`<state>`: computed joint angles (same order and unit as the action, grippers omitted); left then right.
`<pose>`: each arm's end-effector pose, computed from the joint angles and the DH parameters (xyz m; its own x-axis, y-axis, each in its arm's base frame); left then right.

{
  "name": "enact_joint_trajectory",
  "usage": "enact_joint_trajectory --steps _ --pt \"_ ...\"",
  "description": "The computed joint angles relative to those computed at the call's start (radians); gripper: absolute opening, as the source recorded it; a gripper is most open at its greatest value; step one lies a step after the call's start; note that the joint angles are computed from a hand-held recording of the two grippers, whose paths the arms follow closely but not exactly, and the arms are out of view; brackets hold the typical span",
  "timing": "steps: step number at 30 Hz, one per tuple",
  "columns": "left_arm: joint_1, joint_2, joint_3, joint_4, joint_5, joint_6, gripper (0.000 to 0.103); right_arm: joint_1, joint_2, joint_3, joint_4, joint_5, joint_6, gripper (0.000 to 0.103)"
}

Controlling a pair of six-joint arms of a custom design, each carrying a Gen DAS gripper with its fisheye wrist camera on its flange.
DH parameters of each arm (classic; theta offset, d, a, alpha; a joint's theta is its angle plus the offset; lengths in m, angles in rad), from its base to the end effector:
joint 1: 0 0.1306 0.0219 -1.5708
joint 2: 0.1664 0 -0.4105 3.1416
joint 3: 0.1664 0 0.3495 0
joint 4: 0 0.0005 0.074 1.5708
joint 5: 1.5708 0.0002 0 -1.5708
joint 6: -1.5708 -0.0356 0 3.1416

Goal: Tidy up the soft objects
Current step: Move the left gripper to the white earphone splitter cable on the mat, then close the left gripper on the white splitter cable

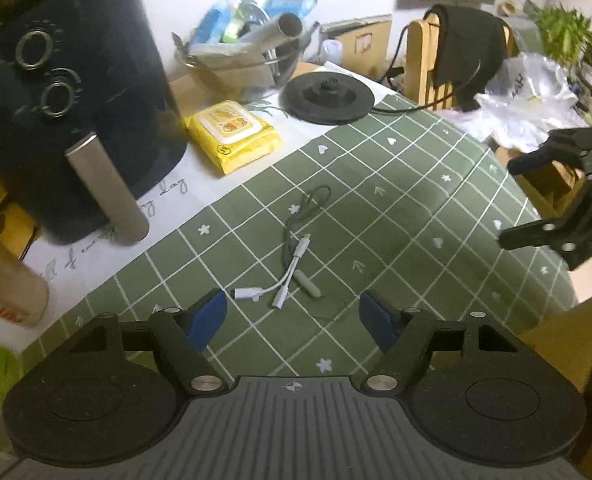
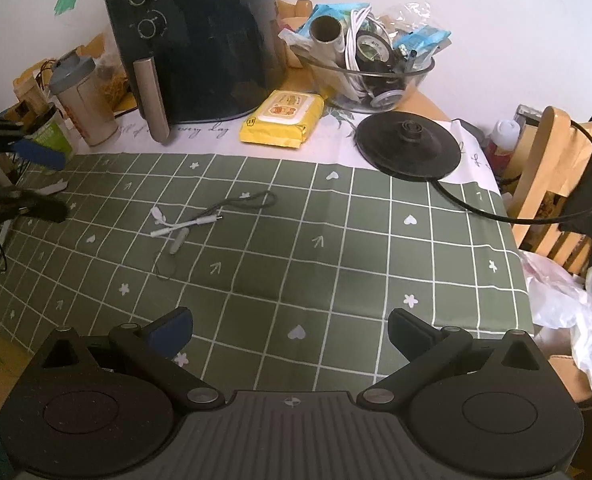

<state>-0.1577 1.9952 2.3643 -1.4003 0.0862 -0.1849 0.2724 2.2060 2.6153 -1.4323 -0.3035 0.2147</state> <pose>0.6242 -0.1029 0.5036 -0.7960 0.3121 -0.5186 0.3525 0.9355 0.0218 0.6652 0.1964 0.4629 -0.7167 -0.4113 -0.5632 -0.5725 0.8082 0.1383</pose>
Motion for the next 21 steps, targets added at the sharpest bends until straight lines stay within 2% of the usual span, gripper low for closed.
enact_joint_trajectory --steps 5,6,9,10,17,21 --pt "0.014 0.069 0.059 -0.005 0.024 -0.036 0.061 -0.002 -0.003 -0.003 -0.010 -0.002 -0.002 0.103" --pt "0.016 0.081 0.067 -0.003 0.034 -0.043 0.056 -0.003 -0.004 -0.003 -0.010 -0.003 -0.010 0.103" --pt "0.018 0.118 0.091 -0.006 0.038 -0.067 0.051 -0.010 -0.018 -0.029 0.002 -0.031 -0.027 0.103" --pt "0.019 0.127 0.094 -0.002 0.037 -0.073 0.045 -0.012 -0.025 -0.043 0.009 -0.040 -0.034 0.103" --pt "0.023 0.244 0.236 -0.080 0.049 -0.108 0.039 -0.021 -0.061 -0.110 0.032 -0.052 -0.058 0.103" --pt "0.020 0.291 0.290 -0.120 0.057 -0.129 0.030 -0.028 -0.085 -0.157 0.046 -0.044 -0.064 0.103"
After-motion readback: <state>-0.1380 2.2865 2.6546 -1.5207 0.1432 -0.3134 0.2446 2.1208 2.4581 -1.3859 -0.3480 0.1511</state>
